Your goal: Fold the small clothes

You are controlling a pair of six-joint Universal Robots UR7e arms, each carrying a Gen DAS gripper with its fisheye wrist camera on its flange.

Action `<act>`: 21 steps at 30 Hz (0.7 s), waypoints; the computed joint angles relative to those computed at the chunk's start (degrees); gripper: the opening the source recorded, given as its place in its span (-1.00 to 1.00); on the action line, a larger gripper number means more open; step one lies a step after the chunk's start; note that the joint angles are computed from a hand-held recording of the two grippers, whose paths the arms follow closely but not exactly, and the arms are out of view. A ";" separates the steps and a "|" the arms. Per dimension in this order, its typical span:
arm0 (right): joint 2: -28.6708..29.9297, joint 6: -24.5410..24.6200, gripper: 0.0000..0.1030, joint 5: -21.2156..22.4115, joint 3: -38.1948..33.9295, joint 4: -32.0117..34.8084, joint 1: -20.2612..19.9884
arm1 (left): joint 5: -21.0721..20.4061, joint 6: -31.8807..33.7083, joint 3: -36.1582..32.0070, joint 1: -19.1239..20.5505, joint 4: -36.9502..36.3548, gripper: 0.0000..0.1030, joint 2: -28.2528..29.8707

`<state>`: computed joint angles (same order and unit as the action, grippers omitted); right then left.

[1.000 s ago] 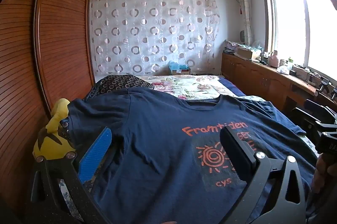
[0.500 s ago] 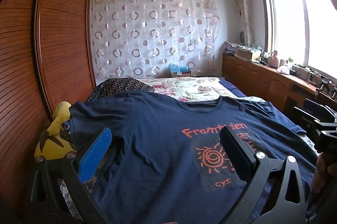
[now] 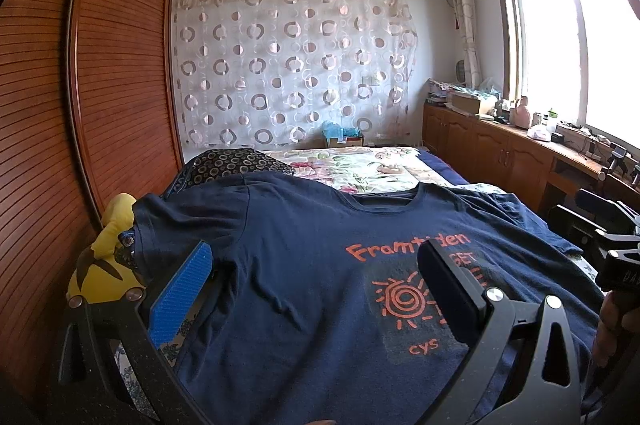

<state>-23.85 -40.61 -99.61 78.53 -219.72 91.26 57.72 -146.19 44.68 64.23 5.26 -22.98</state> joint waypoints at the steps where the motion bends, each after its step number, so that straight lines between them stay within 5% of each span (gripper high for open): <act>1: 0.04 0.04 1.00 -0.06 -0.02 0.07 0.03 | -0.04 0.00 0.01 0.00 -0.04 1.00 0.01; 21: -0.07 0.11 1.00 0.05 -0.13 0.33 -0.03 | -0.08 0.14 0.86 -0.34 -0.43 1.00 -0.71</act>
